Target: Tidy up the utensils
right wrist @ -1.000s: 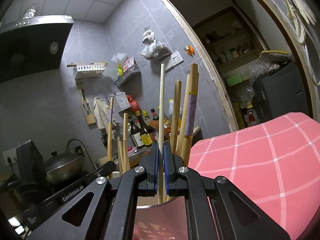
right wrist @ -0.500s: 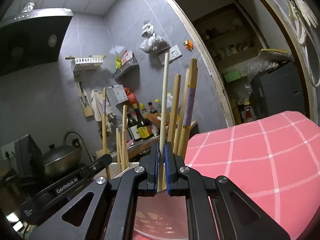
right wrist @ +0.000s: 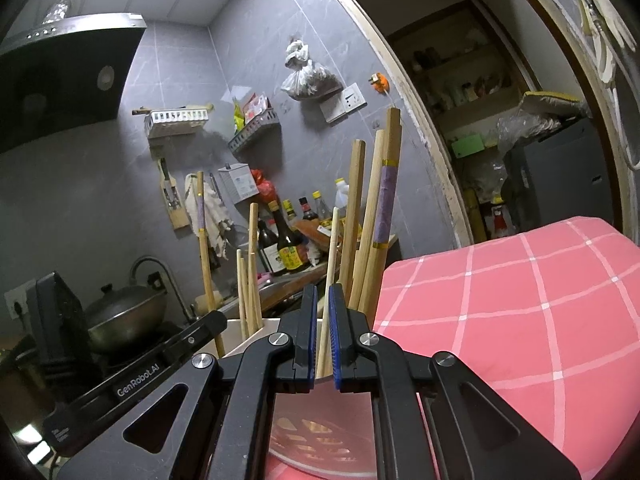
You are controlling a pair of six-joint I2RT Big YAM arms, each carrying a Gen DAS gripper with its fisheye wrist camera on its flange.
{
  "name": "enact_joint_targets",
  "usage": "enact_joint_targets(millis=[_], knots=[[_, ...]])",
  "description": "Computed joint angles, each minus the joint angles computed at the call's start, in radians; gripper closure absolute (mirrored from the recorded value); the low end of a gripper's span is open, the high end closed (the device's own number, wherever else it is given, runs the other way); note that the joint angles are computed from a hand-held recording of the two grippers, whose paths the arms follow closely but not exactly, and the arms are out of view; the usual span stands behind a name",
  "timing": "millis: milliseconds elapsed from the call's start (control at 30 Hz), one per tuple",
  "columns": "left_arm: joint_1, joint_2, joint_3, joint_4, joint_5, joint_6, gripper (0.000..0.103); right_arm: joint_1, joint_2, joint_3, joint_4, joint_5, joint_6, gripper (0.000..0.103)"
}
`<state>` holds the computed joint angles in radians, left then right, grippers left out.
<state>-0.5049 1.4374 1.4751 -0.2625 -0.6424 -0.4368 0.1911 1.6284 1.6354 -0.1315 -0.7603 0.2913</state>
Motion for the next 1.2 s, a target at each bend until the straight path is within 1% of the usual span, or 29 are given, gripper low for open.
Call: enact_joint_targets(millis=[100,167,200,233,300,433,500,667,767,867,900,933,967,1000,1033,1133,1200], knots=[[-0.005,0.004,0.005,-0.005,-0.009,0.012,0.096,0.002,-0.008,-0.010,0.003,0.012,-0.013,0.098],[-0.009,0.002,0.002,0.001,-0.010,0.021,0.093,0.005,-0.016,-0.017,0.003,0.021,-0.025,0.096],[-0.011,0.001,0.000,0.004,-0.010,0.025,0.090,0.005,-0.019,-0.022,0.005,0.024,-0.032,0.092],[-0.013,0.001,-0.002,0.008,-0.012,0.030,0.089,0.005,-0.024,-0.027,0.007,0.027,-0.037,0.087],[-0.015,-0.001,-0.005,0.012,-0.014,0.034,0.088,0.005,-0.032,-0.038,0.016,0.027,-0.042,0.080],[-0.019,-0.005,-0.009,0.014,-0.021,0.027,0.085,0.004,-0.054,-0.066,0.035,0.035,-0.070,0.080],[-0.022,-0.009,-0.014,0.020,-0.025,0.027,0.080,0.002,-0.064,-0.080,0.047,0.040,-0.076,0.080],[-0.031,-0.017,-0.022,0.026,-0.040,0.028,0.078,-0.006,-0.083,-0.103,0.073,0.055,-0.078,0.079],[-0.037,-0.023,-0.029,0.034,-0.051,0.035,0.071,-0.011,-0.094,-0.116,0.080,0.064,-0.082,0.078],[-0.047,-0.028,-0.034,0.040,-0.069,0.047,0.067,-0.017,-0.102,-0.124,0.075,0.074,-0.090,0.078],[-0.051,-0.029,-0.036,0.041,-0.074,0.051,0.063,-0.018,-0.105,-0.127,0.073,0.078,-0.092,0.077],[-0.054,-0.031,-0.037,0.041,-0.078,0.053,0.060,-0.020,-0.107,-0.128,0.070,0.082,-0.095,0.073],[-0.058,-0.031,-0.037,0.041,-0.083,0.056,0.054,-0.022,-0.110,-0.130,0.066,0.088,-0.098,0.069],[-0.061,-0.032,-0.038,0.042,-0.087,0.058,0.050,-0.025,-0.114,-0.133,0.063,0.091,-0.097,0.057],[-0.065,-0.033,-0.040,0.044,-0.093,0.061,0.049,-0.029,-0.117,-0.137,0.064,0.089,-0.090,0.052],[-0.077,-0.033,-0.039,0.036,-0.109,0.065,0.044,-0.038,-0.130,-0.151,0.065,0.091,-0.097,0.051],[-0.084,-0.034,-0.040,0.032,-0.117,0.066,0.038,-0.044,-0.138,-0.161,0.068,0.091,-0.099,0.048]])
